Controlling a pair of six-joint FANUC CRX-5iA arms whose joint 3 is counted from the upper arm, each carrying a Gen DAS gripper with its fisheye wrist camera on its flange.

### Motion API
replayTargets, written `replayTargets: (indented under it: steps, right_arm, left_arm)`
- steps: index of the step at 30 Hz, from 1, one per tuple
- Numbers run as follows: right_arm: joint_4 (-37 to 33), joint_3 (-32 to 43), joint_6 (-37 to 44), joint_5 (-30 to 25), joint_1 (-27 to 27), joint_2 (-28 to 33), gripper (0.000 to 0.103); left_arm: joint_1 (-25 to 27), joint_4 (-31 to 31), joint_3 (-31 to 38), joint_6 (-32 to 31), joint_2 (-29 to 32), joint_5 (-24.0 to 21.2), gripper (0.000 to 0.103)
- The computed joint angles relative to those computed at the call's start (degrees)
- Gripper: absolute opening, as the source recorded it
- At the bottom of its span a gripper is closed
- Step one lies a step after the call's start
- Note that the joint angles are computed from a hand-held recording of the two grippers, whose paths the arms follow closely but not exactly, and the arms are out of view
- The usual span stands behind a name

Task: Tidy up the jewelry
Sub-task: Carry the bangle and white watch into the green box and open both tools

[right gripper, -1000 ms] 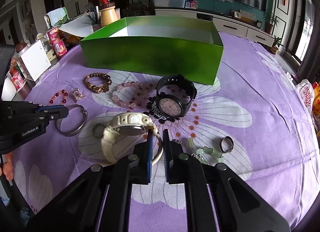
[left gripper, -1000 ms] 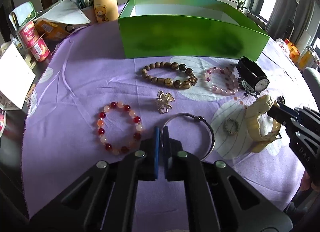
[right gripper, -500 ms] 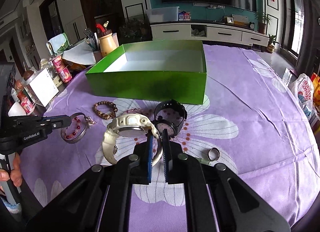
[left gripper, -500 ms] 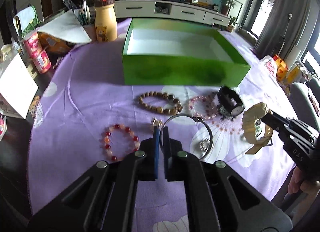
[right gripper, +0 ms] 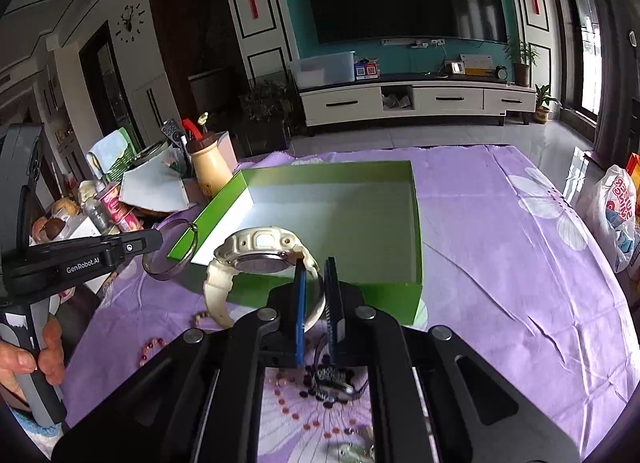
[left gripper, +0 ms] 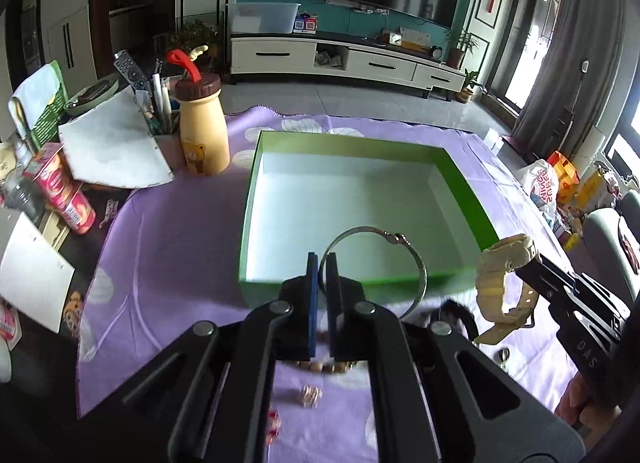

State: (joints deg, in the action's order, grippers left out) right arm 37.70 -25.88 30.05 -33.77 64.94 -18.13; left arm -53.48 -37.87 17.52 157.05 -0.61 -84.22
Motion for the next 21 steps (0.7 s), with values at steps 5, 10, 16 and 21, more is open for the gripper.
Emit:
replayTargets:
  steps: [5, 10, 16, 21]
  right_arm:
    - [-3.29, 5.77, 3.81, 0.17, -3.08, 6.90, 0.008]
    - [-7.28, 10.82, 8.04, -1.12, -4.85, 12.55, 0.009]
    - [-13.40, 14.64, 12.32, -2.48, -5.91, 16.47, 0.027]
    - [-11.96, 12.03, 9.54, -0.68, -5.77, 13.75, 0.034]
  left_arm:
    - [6.51, 4.19, 0.35, -3.53, 2.43, 2.72, 0.003]
    - [10.41, 6.63, 0.67, -6.36, 5.18, 3.14, 0.003]
    - [11.83, 7.64, 1.10, -7.53, 7.04, 2.75, 0.006]
    - [10.63, 5.74, 0.60, -6.02, 5.85, 2.15, 0.050]
